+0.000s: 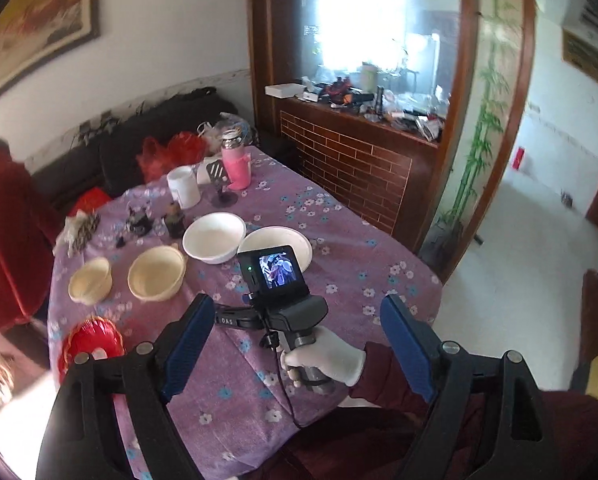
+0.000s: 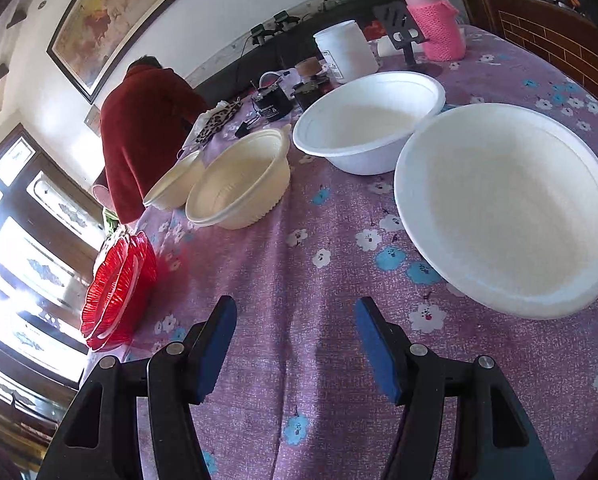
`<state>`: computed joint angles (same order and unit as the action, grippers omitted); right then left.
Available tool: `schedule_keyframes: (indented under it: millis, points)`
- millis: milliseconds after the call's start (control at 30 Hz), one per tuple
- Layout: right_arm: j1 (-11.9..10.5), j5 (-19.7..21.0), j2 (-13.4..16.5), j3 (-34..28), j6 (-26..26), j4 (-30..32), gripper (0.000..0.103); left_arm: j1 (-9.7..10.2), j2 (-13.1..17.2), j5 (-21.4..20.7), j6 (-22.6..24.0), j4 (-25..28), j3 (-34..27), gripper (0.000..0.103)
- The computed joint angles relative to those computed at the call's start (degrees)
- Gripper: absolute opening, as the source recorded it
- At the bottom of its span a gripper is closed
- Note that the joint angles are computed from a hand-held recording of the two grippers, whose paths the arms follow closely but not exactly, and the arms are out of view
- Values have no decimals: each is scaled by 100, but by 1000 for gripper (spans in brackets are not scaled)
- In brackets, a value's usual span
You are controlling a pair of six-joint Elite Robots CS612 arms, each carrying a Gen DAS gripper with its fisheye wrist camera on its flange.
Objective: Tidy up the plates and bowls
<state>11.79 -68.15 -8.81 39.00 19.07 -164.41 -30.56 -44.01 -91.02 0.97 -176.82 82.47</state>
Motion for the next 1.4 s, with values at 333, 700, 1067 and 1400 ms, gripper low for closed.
schedule_keyframes:
  millis: [333,700,1067,1400]
  points:
    - [-26,42,-32,110,68,-300,66,548,727,-942,-819,206,-640,87]
    - [-92,-73,-38,248,48,-590,67,980,1778,-625,-2857,313,-1467,87]
    - [-248,63,-172,547,116,-1043,67,993,2030,-337,-3027,581,-1809,87]
    - [-634,1586,-404,1145,396,-1825,72,935,2299,-766,-2656,1121,-2359,87]
